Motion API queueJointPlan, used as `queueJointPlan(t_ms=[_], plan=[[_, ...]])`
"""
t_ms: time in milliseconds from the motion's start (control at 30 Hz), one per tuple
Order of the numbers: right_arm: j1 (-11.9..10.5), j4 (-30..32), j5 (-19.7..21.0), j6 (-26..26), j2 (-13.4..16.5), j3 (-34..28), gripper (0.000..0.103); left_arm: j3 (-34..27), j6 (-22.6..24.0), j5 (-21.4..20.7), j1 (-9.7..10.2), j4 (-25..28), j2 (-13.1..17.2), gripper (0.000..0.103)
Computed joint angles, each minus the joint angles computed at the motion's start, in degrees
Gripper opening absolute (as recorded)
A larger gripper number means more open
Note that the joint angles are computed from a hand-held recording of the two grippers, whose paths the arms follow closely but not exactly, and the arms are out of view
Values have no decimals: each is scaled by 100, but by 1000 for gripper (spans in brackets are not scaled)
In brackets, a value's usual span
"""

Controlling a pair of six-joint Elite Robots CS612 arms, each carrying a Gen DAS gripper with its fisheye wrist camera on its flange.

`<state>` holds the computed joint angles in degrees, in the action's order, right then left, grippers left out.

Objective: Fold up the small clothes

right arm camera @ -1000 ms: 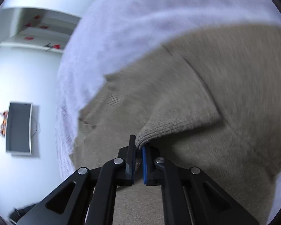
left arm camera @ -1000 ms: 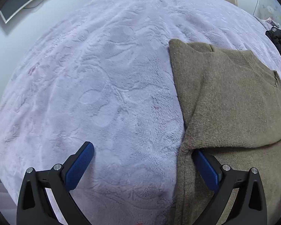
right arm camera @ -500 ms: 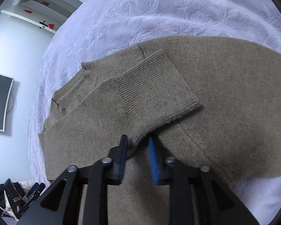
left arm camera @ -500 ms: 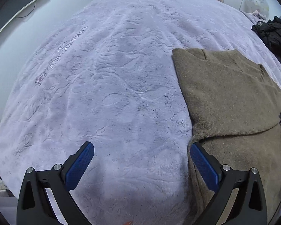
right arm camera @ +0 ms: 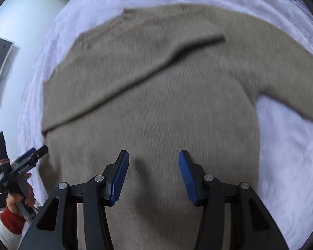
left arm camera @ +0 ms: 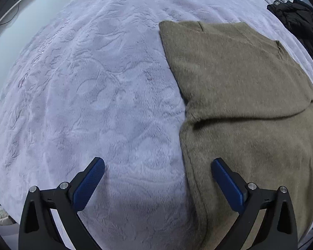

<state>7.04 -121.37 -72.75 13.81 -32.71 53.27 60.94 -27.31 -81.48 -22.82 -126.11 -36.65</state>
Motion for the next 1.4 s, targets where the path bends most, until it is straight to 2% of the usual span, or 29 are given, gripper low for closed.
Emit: queueJointPlan(t_ms=[100, 233, 400, 467, 633, 733, 833, 967, 1033, 1133, 1200, 1267, 1333, 1400], plan=[[-14, -145, 6, 222, -262, 486, 54, 172, 167, -157, -47, -21, -162, 103], [-32, -432, -40, 794, -593, 1061, 59, 248, 431, -418, -118, -173, -281, 103], [-63, -948, -152, 1478, -947, 1640, 60, 86, 758, -1026, -176, -389, -240, 103], [-78, -1173, -236, 1809, -1080, 1859, 70, -13, 909, -1212, -219, -383, -201, 103], [-178, -1611, -166, 2390, -1267, 2212, 74, -398, 1266, -1267, -353, 40, -54, 103], [-300, -1747, -84, 2455, -1296, 2286, 74, -602, 1231, -1469, -415, 299, 38, 103], [-434, -1856, 26, 2354, -1256, 2260, 74, -925, 996, -1372, -496, 663, 201, 103], [-673, -1822, 315, 2242, -1078, 2015, 74, -1357, 483, -1203, -610, 1047, 433, 103], [-756, -1993, 683, 2202, -892, 1782, 74, -1607, 323, -1183, -647, 1232, 588, 103], [-819, -2204, 1472, 2075, -310, 1000, 74, -2033, 116, -1356, -672, 1411, 865, 103], [-801, -1966, 1770, 2038, 122, 339, 73, -2190, -67, -1240, -697, 1335, 965, 103], [-784, -1822, 2115, 2091, 542, -275, 64, -2381, -185, -1062, -714, 1310, 1074, 103], [-745, -1633, 2261, 2219, 923, -865, 63, -2602, -323, -931, -714, 1338, 1202, 103], [-717, -1523, 2295, 2540, 1238, -1329, 51, -2740, -418, -763, -716, 1320, 1287, 103]])
